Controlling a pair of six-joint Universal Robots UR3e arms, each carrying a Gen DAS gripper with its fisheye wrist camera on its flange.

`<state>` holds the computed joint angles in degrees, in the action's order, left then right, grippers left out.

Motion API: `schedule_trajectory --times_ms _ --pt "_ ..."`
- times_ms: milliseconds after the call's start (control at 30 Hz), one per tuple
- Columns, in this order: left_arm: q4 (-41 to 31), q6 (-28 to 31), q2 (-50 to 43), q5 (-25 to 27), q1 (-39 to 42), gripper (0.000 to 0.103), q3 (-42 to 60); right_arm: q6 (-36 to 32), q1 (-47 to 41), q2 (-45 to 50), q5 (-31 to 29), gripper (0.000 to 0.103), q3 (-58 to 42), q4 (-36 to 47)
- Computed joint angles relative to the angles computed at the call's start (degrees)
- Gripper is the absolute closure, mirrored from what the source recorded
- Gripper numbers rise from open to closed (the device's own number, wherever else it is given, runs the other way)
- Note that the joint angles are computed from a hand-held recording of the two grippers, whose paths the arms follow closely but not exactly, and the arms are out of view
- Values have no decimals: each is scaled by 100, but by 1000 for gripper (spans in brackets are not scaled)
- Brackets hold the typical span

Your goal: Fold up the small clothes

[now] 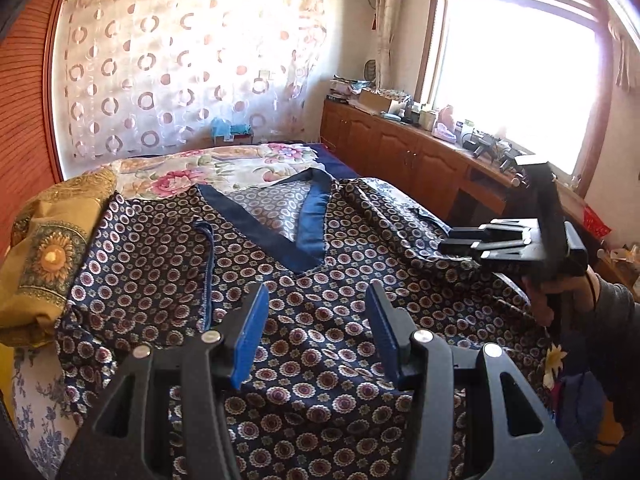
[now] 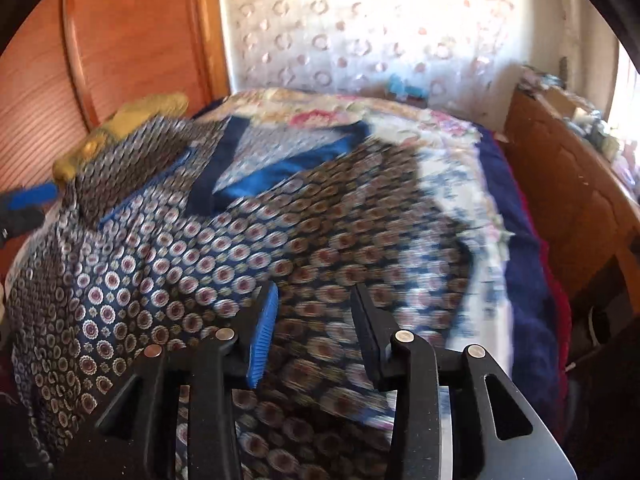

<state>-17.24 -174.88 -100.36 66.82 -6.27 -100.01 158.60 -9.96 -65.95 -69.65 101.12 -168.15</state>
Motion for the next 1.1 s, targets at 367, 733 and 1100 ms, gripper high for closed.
schedule_trajectory --times_ms 367,733,1100 --pt "12 -89 6 -2 -29 53 -70 783 -694 754 -254 64 -1067 981" --pt "25 -92 185 -98 160 53 -366 414 -315 1198 -291 103 -1809 1311" --pt "180 -193 468 -230 588 53 -752 350 644 1319 591 103 -3291 2027"
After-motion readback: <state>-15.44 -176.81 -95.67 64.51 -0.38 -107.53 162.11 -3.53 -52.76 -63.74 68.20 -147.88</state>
